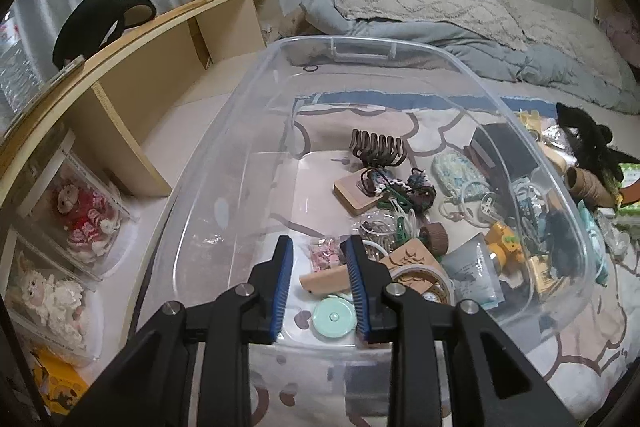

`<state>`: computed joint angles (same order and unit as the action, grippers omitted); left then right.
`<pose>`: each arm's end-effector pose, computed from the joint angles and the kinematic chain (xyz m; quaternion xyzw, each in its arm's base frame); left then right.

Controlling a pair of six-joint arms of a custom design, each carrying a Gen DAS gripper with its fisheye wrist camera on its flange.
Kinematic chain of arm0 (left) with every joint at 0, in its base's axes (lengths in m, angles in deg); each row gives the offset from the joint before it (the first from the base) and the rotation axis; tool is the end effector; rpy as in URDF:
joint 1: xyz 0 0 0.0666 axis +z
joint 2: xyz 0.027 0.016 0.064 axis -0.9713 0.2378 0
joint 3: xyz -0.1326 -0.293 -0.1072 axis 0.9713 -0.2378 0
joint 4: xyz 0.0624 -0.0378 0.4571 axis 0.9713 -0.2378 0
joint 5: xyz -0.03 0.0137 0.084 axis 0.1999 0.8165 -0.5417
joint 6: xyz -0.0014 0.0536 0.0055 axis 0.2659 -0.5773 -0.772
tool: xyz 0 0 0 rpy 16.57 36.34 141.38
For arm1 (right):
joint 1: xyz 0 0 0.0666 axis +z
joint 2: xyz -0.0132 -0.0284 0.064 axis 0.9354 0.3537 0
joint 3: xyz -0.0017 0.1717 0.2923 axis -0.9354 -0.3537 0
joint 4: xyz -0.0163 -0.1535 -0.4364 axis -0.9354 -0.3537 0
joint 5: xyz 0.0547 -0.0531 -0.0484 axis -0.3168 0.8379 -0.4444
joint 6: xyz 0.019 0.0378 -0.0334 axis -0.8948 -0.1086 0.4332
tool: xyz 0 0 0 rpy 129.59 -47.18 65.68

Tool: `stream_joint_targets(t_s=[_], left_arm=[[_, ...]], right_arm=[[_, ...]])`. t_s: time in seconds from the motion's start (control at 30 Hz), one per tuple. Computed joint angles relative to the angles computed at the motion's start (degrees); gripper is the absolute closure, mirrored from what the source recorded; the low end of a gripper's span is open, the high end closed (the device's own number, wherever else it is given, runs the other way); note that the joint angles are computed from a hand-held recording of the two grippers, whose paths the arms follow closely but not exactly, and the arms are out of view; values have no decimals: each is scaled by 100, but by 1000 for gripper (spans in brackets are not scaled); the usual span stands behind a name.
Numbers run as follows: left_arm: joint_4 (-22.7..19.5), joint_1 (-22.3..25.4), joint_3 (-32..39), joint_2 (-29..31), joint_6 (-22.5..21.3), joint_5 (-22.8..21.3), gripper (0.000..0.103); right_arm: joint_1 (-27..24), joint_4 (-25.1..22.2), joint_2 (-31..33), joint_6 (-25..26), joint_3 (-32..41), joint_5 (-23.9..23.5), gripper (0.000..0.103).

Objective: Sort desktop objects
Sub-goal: 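Drop the wooden stick into the clear bin with the left tool while the right carries the ring, then lower the brown furry ring into the clear bin and open the right tool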

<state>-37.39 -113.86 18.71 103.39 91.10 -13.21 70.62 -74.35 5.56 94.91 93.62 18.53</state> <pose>0.3987 -0.2811 0.4342 -0.0743 0.9264 0.1137 0.3511 0.3943 0.0328 0.4833 -0.2169 0.8571 0.3131 0.3467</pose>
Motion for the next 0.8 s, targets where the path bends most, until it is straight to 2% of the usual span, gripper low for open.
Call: stream_joint_targets(t_s=[0.03,0.1,0.27,0.4,0.5,0.6,0.8], left_arm=[[58,-34,-47,-49,12,-44,61],[129,-140,-118,-140,39,-210,55],[403,-346,-300,-378,-44,-235,54],[604,-487,-471,-612,-107,-373,40],[773,-564,-620,-823,-152,-412,38],[873,-633,-756,-1015,-135,-437,28],[944,-772,-1026,-1345,-185,-522,26]], right_arm=[[36,36,41,-60,42,21,92],[152,141,134,-200,140,118,92],[508,365,473,-540,489,363,92],[834,579,775,-809,789,715,92],[1060,674,1083,-1082,1079,910,92],[1340,742,1417,-1220,1401,1240,92],[1814,752,2033,-1263,1912,1926,92]])
